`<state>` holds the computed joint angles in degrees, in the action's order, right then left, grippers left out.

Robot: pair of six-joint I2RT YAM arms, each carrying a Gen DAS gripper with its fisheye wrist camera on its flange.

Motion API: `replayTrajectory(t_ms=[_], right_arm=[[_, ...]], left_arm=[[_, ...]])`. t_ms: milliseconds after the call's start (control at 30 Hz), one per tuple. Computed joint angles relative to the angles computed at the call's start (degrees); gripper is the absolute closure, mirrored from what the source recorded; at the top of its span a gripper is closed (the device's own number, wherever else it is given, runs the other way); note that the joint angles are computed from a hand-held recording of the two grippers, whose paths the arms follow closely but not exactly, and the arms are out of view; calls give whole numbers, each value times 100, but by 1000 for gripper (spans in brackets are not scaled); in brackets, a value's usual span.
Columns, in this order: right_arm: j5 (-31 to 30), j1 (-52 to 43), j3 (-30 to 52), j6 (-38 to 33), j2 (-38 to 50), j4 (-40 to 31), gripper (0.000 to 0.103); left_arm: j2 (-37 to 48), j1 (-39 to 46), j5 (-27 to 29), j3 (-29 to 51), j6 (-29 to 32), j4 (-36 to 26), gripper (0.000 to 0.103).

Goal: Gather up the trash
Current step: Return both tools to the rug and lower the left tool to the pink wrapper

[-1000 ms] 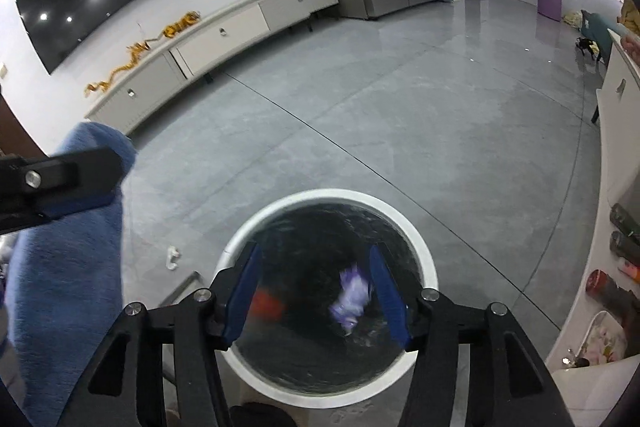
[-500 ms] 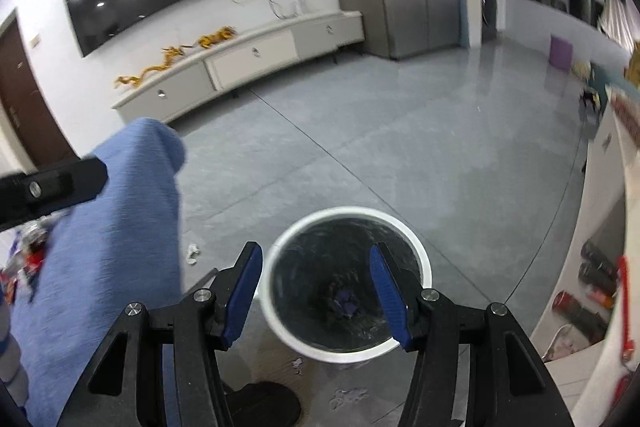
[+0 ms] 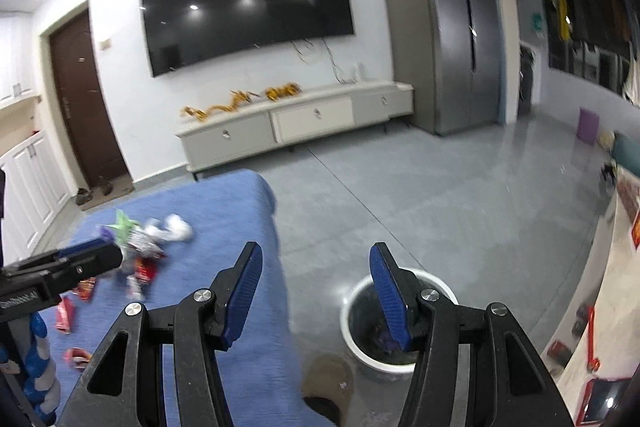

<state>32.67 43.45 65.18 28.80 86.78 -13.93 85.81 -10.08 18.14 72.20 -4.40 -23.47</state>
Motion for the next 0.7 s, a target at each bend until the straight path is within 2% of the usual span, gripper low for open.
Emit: replayTrajectory(t_ms=[100, 200, 433, 567, 700], right_arm=[[321, 433, 192, -84, -99, -80, 50], [640, 867, 416, -154, -98, -162, 50], [893, 1457, 979, -233, 287, -277, 50], [803, 1585, 1439, -366, 708, -393, 50], [526, 1534, 1723, -358, 1042, -492, 50]], left_arm=[[-676, 812, 328, -497, 398, -94, 45], [-1122, 1727, 745, -786, 890, -265, 37], [-1566, 3523, 1707, -1211, 1978, -692, 30], [-1647, 3976, 2002, -1531, 2647, -889, 28], [-1519, 4003, 2108, -1897, 3394, -972, 27]])
